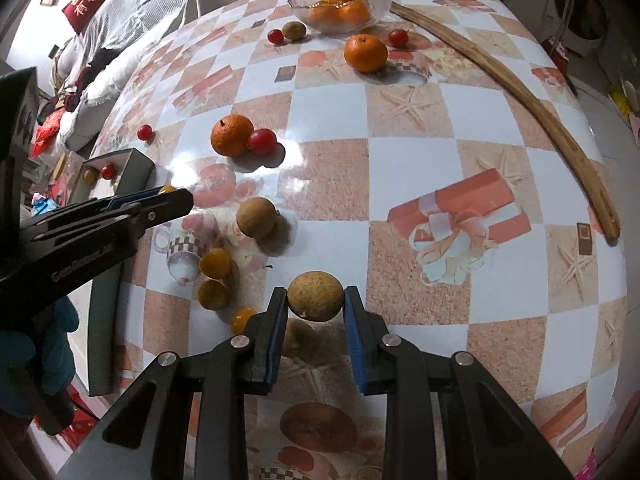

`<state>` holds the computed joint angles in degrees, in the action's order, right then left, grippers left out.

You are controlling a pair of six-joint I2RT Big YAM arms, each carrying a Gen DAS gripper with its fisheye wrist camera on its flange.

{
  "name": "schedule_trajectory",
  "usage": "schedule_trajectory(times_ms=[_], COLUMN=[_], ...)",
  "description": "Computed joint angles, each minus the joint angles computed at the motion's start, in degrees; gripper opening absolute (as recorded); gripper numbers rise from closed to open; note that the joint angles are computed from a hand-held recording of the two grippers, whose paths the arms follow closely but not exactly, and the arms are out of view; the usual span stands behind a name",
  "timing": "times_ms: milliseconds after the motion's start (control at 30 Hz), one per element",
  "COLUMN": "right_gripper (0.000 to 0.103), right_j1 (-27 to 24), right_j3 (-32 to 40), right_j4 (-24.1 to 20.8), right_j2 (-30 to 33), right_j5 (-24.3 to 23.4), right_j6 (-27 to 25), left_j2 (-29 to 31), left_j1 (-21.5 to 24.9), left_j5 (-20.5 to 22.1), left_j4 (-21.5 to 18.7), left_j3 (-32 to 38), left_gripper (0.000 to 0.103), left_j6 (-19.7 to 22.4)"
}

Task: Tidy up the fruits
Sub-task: 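Carry both held fruits over the white tray with both tools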

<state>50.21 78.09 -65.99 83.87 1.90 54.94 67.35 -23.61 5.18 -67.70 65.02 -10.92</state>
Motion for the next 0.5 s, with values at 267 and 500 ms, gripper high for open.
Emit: schedule_trajectory(times_ms=[267, 500], right_gripper=[0.03, 0.03], right_j1=[0.3, 0.9], right_j3=[3.9, 9.5], right_j4=[-1.5, -3.2], right_j2=[2.0, 5.6], right_j5=[0.0, 0.2], right_j6=[-2.1, -5.1], left_j2=[-3.0, -6.2], left_j1=[2.6, 6.2], left_j5=[0.5, 0.1], left_j4=[-1.7, -3.0], left_j3=[0.0, -0.4], left_gripper=[0.022, 0.022], left_j6=[-0.3, 1.1])
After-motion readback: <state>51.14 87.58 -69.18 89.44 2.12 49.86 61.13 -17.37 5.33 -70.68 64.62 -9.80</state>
